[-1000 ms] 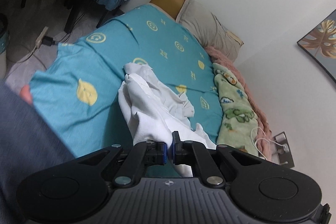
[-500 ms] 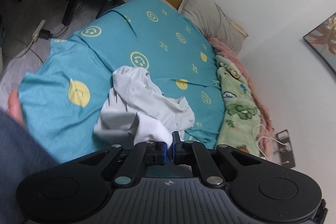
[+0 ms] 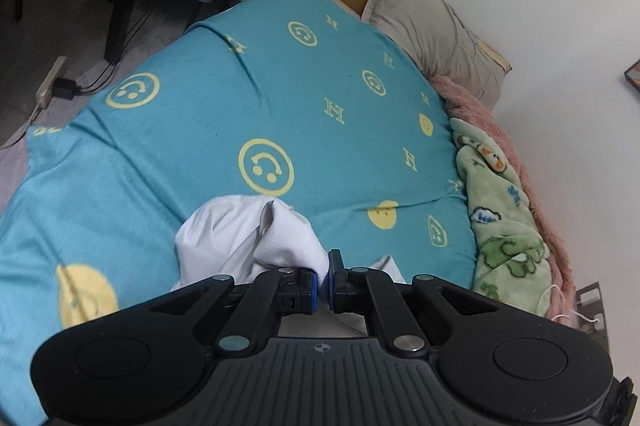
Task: Fold clothes
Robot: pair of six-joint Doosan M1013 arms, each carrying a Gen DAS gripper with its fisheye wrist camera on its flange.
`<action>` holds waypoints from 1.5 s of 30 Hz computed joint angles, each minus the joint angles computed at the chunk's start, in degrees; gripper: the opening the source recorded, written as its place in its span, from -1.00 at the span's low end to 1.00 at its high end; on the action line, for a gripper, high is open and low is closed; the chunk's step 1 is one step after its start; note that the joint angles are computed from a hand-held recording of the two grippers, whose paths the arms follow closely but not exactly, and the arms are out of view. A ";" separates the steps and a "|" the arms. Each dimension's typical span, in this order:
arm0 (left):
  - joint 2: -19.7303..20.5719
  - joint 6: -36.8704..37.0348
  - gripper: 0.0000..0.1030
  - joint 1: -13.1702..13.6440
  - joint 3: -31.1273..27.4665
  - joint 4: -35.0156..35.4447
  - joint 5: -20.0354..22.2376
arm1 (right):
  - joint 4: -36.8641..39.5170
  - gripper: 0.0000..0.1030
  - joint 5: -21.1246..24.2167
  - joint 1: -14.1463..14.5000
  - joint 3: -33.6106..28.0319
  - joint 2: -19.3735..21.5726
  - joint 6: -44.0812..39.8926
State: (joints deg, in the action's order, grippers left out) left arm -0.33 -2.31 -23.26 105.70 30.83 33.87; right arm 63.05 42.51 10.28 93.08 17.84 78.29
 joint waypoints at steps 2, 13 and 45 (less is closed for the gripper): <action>0.89 -0.47 -0.90 0.89 1.08 1.34 -2.57 | 2.04 -0.78 0.72 -0.06 -0.55 1.63 -2.18; 5.80 2.43 -0.90 3.83 0.32 4.69 -5.88 | -4.26 -0.74 1.76 1.68 -7.23 7.83 -3.39; 7.08 11.29 0.46 -4.65 0.08 15.90 8.77 | -18.33 -0.20 -9.65 7.48 -2.51 3.79 -26.42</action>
